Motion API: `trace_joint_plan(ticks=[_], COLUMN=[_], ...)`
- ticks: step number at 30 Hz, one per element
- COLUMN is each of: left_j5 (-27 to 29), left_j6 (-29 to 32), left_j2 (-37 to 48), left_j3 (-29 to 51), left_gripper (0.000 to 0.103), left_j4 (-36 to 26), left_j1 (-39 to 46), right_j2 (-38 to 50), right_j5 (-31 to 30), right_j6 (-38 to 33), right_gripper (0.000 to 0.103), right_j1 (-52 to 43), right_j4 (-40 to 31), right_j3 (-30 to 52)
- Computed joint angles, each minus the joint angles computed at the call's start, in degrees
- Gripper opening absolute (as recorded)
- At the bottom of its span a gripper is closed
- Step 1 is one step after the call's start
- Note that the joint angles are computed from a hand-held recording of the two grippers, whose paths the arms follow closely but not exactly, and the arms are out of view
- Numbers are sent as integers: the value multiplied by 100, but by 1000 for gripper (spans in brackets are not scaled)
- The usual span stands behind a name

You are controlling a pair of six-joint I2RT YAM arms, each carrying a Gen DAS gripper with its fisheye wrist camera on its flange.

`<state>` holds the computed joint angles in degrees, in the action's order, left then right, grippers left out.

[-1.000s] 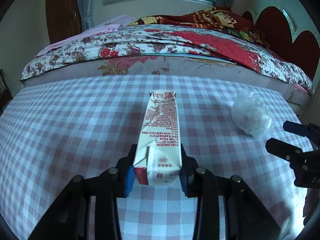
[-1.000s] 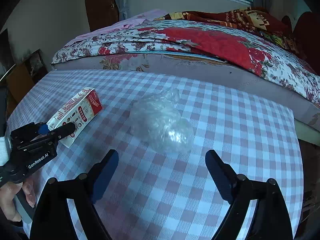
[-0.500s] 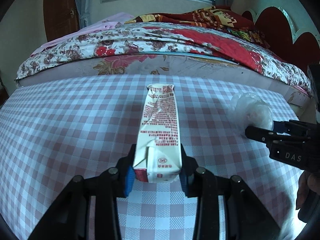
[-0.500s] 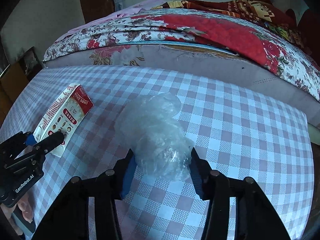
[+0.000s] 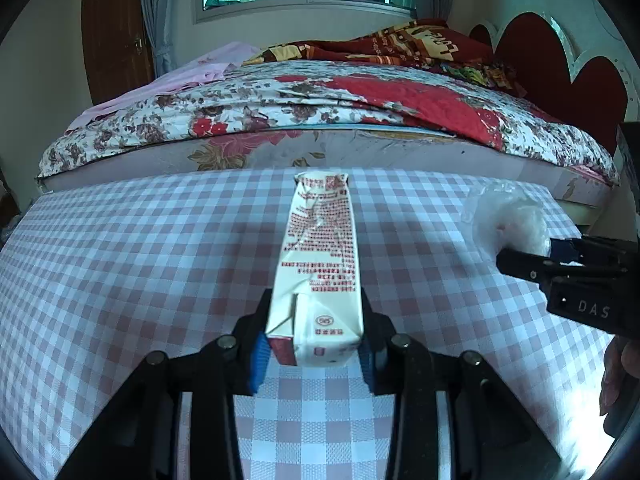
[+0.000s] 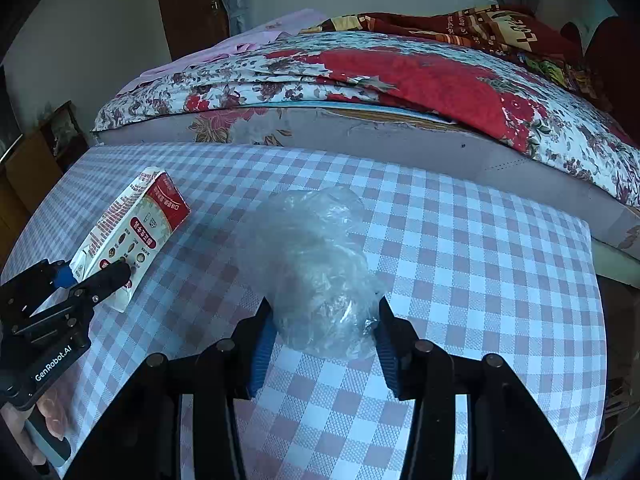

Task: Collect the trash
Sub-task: 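Carry the milk carton and plastic bag over the black bucket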

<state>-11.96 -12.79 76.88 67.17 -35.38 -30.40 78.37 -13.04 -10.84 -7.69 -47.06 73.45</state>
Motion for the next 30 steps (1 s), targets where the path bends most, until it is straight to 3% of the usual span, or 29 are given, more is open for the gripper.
trace_joint_plan(ticks=[10,21,26,30], left_j5=[-409,-1205,-1967,-2667], left_j6=[-119,-836,-1456,-2128], left_j2=[-889,-1834,-1983,-1969], left_j3=[-294,-163,119,377], left_gripper=[38,38,38,38], left_j4=[-473,-1487,-2048,-2568], left_j1=[-493,-1769,-2874,-3906], right_j2=[-1010,-2447,-2820,-2836], right_j5=[-223,-885,-1741,-2822], right_j6=[-199,-708,-1542,-3022], right_gripper=[47,47,47,47], right_j1=[-328,-1160,-2373,-4061], right_j4=[-523,-1563,-2490,-3723], right_j3=[-309,-488,-161,298])
